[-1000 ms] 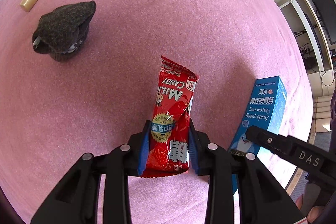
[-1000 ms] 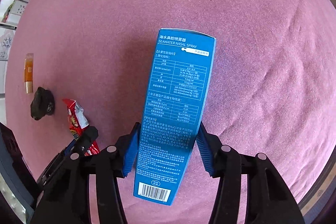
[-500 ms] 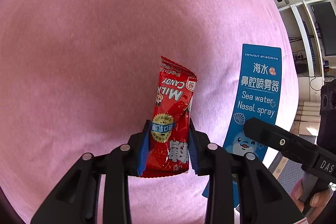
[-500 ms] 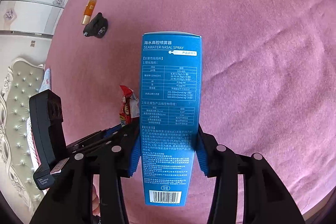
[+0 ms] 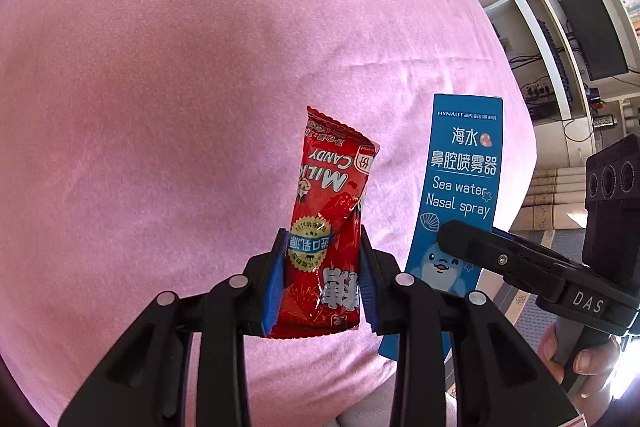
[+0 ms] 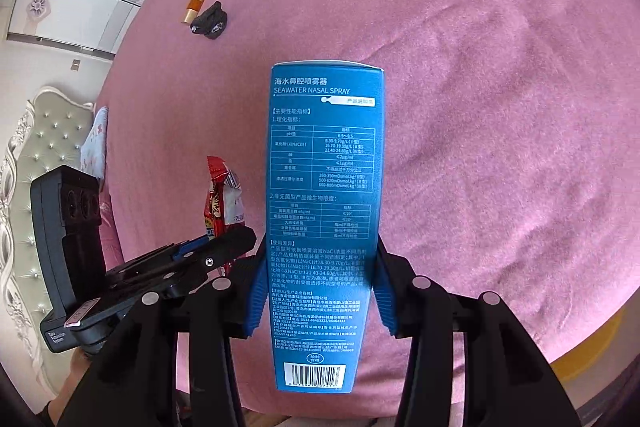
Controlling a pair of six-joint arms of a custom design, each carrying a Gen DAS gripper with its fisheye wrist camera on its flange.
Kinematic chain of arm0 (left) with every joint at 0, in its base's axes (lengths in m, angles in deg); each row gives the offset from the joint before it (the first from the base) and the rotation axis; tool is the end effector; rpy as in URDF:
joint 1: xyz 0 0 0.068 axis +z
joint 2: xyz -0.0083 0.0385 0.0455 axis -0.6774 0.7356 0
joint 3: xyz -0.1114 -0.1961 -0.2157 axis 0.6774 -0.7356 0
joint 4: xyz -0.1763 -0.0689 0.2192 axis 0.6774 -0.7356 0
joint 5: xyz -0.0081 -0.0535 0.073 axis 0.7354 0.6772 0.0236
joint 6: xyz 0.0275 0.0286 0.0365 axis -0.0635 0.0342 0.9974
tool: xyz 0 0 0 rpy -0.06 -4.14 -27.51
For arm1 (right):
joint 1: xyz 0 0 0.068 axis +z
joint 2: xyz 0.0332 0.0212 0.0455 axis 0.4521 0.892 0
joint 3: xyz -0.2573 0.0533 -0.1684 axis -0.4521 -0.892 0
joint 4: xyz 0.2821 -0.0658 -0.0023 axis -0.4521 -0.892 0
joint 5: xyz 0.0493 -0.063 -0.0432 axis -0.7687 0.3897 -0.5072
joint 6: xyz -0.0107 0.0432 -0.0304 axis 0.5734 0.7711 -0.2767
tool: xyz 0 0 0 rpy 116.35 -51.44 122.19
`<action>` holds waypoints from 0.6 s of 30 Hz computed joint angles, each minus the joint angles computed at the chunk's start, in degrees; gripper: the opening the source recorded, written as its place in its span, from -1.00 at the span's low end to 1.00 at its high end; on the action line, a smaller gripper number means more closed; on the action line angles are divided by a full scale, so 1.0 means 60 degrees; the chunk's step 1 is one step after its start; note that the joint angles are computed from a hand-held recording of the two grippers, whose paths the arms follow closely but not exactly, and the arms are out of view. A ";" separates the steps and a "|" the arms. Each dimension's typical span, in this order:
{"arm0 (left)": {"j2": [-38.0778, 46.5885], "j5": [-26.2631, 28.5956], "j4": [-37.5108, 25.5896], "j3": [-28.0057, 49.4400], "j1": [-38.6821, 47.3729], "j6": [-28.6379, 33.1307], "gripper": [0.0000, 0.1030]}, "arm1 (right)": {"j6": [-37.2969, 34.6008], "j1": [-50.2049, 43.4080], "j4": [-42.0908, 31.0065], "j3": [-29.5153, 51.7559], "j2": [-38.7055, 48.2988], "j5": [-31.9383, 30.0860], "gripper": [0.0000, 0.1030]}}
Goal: Collect trash
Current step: 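Carry the candy wrapper and blue nasal spray box over the yellow bucket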
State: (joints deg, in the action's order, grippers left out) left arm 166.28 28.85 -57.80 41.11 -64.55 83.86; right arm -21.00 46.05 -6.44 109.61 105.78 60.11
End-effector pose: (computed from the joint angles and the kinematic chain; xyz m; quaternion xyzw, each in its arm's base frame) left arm 0.4168 -0.1838 0.2857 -0.2960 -0.9304 0.2144 0.0291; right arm 0.2422 0.0915 0.3236 0.3571 0.8979 0.2310 0.1139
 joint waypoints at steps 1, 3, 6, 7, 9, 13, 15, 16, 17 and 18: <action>-0.0194 0.0042 0.0091 -0.0240 -0.0170 -0.0124 -0.37 | 0.0174 0.0094 -0.0145 -0.0119 -0.0336 0.0140 -0.14; -0.0449 0.0094 0.0216 -0.0525 -0.0520 -0.0367 -0.37 | 0.0483 0.0277 -0.0472 -0.0296 -0.0941 0.0413 -0.14; -0.1339 0.0160 0.0502 -0.1440 -0.1238 -0.0917 -0.37 | 0.0745 0.0508 -0.1129 -0.0497 -0.1850 0.0767 -0.14; -0.1745 0.0152 0.0622 -0.1865 -0.1477 -0.1092 -0.37 | 0.0787 0.0552 -0.1347 -0.0548 -0.2094 0.0867 -0.14; -0.2116 0.0137 0.0720 -0.2199 -0.1971 -0.1343 -0.37 | 0.0871 0.0586 -0.1836 -0.0692 -0.2725 0.1019 -0.14; -0.2412 0.0110 0.0969 -0.2476 -0.3239 -0.1972 -0.37 | 0.1127 0.0535 -0.3071 -0.0924 -0.4158 0.1302 -0.14; -0.2538 0.0103 0.1138 -0.2612 -0.3988 -0.2395 -0.37 | 0.1213 0.0346 -0.3866 -0.0989 -0.4950 0.1345 -0.14; -0.2578 0.0109 0.1254 -0.2684 -0.4366 -0.2633 -0.37 | 0.1215 0.0176 -0.4348 -0.0983 -0.5357 0.1337 -0.14; -0.2596 0.0120 0.1366 -0.2728 -0.4778 -0.2865 -0.37 | 0.1243 0.0028 -0.4849 -0.0945 -0.5772 0.1355 -0.14; -0.2640 0.0100 0.1457 -0.2770 -0.5189 -0.3063 -0.37 | 0.1151 -0.0260 -0.5345 -0.0896 -0.6188 0.1298 -0.14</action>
